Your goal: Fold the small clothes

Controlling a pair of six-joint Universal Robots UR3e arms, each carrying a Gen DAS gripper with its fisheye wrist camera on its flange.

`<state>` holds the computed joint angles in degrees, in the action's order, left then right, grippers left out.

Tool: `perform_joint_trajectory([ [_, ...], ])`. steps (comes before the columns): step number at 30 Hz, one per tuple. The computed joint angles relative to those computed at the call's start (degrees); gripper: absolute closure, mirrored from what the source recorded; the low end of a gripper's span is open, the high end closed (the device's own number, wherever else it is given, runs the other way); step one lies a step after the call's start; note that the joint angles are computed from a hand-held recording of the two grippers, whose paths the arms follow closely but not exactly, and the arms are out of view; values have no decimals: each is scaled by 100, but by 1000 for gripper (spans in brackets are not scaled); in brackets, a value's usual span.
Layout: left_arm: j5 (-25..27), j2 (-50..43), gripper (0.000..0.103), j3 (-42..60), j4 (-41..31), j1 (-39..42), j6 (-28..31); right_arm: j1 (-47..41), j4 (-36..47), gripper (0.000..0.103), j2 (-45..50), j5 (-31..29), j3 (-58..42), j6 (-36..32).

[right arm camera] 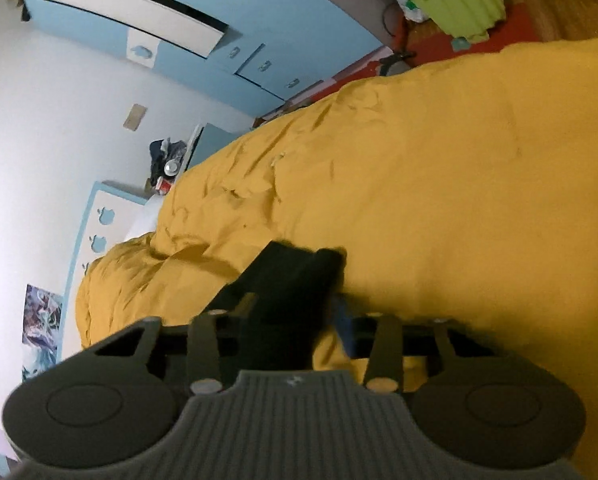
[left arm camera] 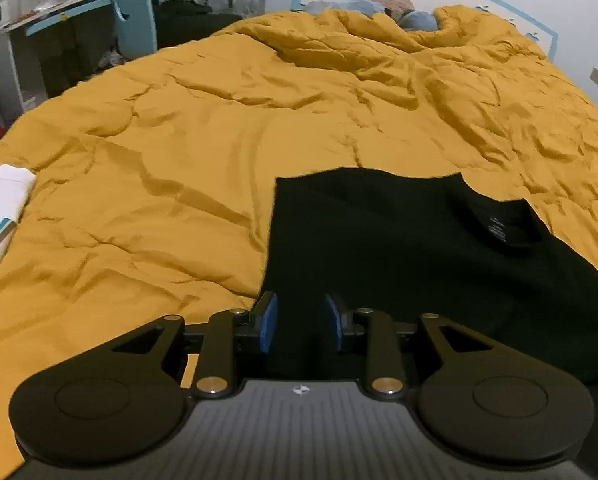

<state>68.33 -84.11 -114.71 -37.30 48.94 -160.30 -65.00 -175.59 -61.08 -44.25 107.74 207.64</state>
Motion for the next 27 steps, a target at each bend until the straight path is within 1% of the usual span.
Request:
perform_joint_trajectory([
  [2, -7, -1, 69, 41, 25, -3, -64, -2, -78, 102, -71, 47, -17, -30],
  [4, -85, 27, 69, 45, 39, 10, -27, -21, -427, 103, -293, 154, 133, -38],
  [5, -162, 72, 69, 21, 32, 46, 27, -11, -427, 103, -526, 194, 186, -136],
  [8, -337, 189, 69, 1, -74, 125, 129, 139, 236, 103, -1355, 412, 51, -462],
  [11, -553, 303, 69, -39, -230, 270, 230, 444, 700, 103, -2188, 745, -269, -549],
  [13, -650, 370, 69, -23, -419, 366, 388, 779, 1138, 103, -2630, 913, -686, -502],
  [16, -850, 502, 69, 11, -716, 548, 620, 1544, 1513, 103, -2863, 943, -1541, -98],
  [18, -1073, 633, 69, 45, -995, 750, 804, 2246, 1614, 103, -2764, 738, -2227, 232],
  [20, -1286, 744, 69, 106, -1277, 967, 976, 3024, 1742, 103, -2566, 348, -2883, 431],
  [22, -1513, 841, 69, 173, -1543, 1208, 1151, 3958, 1955, 103, -2243, -266, -3617, 546],
  [24, -1704, 869, 69, 288, -1827, 1413, 1302, 4975, 2054, 103, -1845, -1092, -4203, 564],
  [27, -1960, 856, 69, 440, -2167, 1702, 1536, 6356, 2073, 103, -1240, -2167, -4732, 757],
])
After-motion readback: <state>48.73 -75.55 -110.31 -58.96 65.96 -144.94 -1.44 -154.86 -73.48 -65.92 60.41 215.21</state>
